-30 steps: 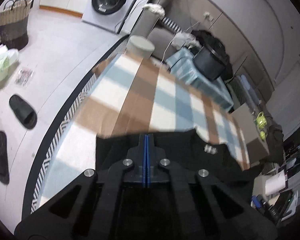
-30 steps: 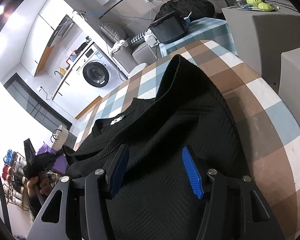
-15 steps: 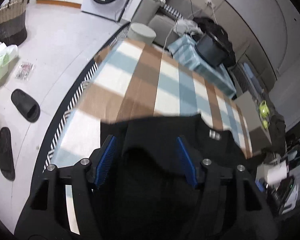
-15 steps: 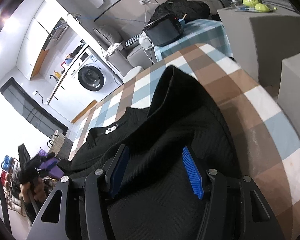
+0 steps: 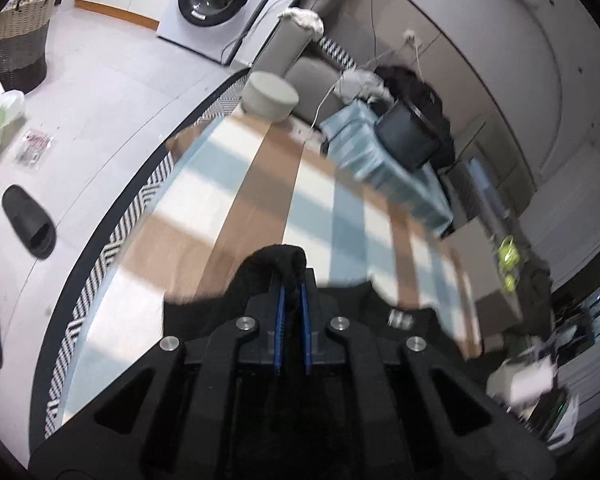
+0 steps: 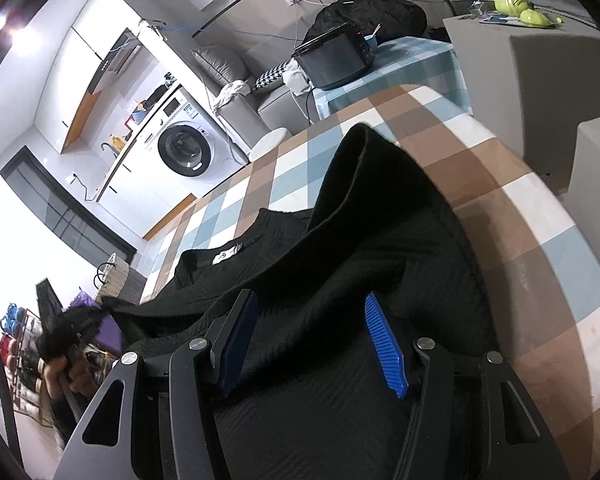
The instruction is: Fold small clothes
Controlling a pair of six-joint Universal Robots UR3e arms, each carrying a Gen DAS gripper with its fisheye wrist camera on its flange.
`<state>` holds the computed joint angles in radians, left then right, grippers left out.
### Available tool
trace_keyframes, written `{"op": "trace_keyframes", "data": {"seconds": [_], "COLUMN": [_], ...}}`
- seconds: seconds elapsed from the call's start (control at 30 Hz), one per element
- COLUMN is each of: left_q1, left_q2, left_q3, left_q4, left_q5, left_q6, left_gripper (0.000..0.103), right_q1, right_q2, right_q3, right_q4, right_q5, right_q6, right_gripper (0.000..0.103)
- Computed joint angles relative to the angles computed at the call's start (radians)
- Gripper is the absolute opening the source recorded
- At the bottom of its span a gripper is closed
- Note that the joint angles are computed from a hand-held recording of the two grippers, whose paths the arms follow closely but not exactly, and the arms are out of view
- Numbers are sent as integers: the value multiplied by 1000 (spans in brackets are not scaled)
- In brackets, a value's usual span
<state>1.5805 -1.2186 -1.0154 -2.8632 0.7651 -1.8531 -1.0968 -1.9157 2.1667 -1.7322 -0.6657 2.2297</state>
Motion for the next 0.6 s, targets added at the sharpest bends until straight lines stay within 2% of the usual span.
{"op": "trace_keyframes", "data": {"seconds": [0.07,0.13,0.17,0.2,0.23,0.3,0.33,0.37,0.5,0.6], "left_q1": [-144,-268,-323,-336,-332,-297,-272,-239,-126,60], "left_q2": [-10,-15,-38,-52,-56,-39,-24,-5,45,81], "left_q3": [-83,-177,-191,-187,-184,-181,-182,-184,-161,-89], "left_q4": [268,546,626,622,601,547,520,483,354,117], "left_q5": [-39,1,42,49,46,49,49,47,82,128], "left_q6": [-231,-462,-537,-535,-514,-457,-425,-378,-212,47], "left_gripper": [5,9,11,12,17,33,45,51,52,54], "right_q1": [-7,-17,-21,-25,-27,-28,-23,-13,34,50], "right_q2": [1,-3,-3,-3,1,14,26,43,109,129], "right_q3": [-7,-4,2,9,13,21,20,17,-28,-71], "right_q4": [-1,-6,-21,-38,-56,-105,-131,-165,-221,-209], "right_q5": [4,12,11,9,6,-5,-14,-23,-64,-94], "right_q6": [0,0,10,22,37,78,102,133,203,179], "right_gripper": [58,57,57,57,58,58,58,58,58,57]}}
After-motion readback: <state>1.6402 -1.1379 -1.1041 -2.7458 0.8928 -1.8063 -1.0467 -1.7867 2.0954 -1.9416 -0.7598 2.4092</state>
